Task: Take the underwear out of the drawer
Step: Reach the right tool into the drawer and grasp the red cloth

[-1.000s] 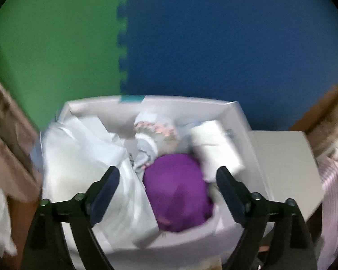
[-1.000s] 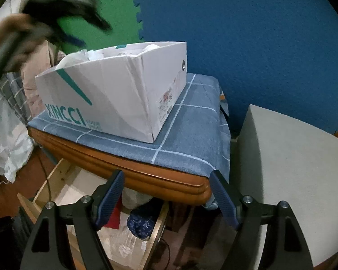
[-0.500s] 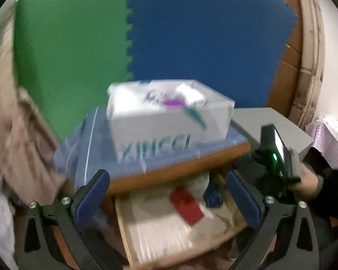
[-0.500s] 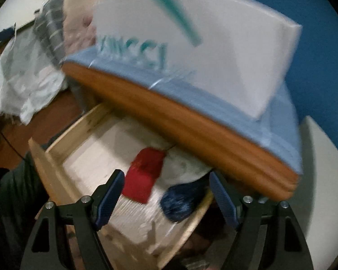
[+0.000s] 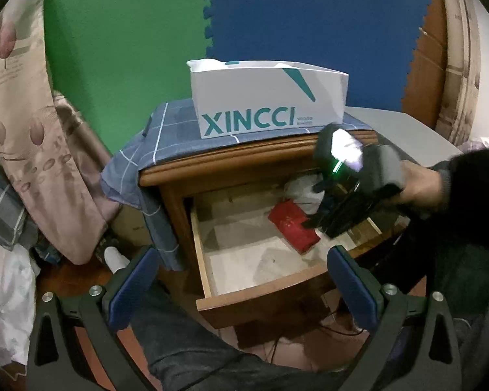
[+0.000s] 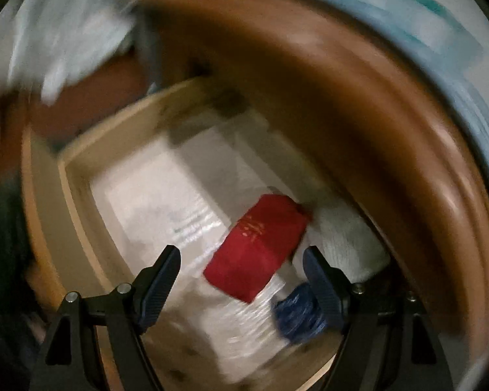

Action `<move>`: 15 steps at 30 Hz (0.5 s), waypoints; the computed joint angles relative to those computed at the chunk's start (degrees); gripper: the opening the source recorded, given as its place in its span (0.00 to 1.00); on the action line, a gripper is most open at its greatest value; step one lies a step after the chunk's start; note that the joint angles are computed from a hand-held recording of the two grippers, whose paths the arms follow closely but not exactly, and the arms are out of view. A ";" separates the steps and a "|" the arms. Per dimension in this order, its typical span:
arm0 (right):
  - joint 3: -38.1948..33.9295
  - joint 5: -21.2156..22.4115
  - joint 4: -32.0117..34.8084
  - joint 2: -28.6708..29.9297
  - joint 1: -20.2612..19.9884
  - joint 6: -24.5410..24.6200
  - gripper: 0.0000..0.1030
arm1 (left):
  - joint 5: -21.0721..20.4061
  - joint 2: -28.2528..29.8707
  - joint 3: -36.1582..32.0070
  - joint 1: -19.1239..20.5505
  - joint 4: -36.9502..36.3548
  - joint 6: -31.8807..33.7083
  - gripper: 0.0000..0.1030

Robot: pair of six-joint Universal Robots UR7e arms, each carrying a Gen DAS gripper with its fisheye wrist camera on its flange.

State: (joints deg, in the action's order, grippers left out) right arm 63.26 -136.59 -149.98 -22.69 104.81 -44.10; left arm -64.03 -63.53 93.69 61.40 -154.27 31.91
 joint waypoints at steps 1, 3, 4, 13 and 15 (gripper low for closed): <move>-0.54 -1.56 -1.63 1.44 0.21 -5.84 0.77 | -0.11 -0.28 0.42 -0.02 -0.08 0.19 0.99; -1.51 -2.62 -2.66 3.23 0.09 -12.84 0.77 | -0.20 -0.60 0.85 0.09 0.22 0.07 0.99; -1.78 -2.79 -3.55 3.86 -0.21 -16.18 0.77 | -0.16 -0.62 0.79 0.26 0.70 -0.36 0.99; -7.43 -4.79 -5.64 8.75 -2.95 -30.44 0.77 | 1.23 0.97 -1.31 1.09 5.83 -4.63 0.99; -8.42 -4.54 -5.35 9.37 -3.22 -33.46 0.77 | 1.27 1.45 -1.87 1.08 7.03 -4.94 0.99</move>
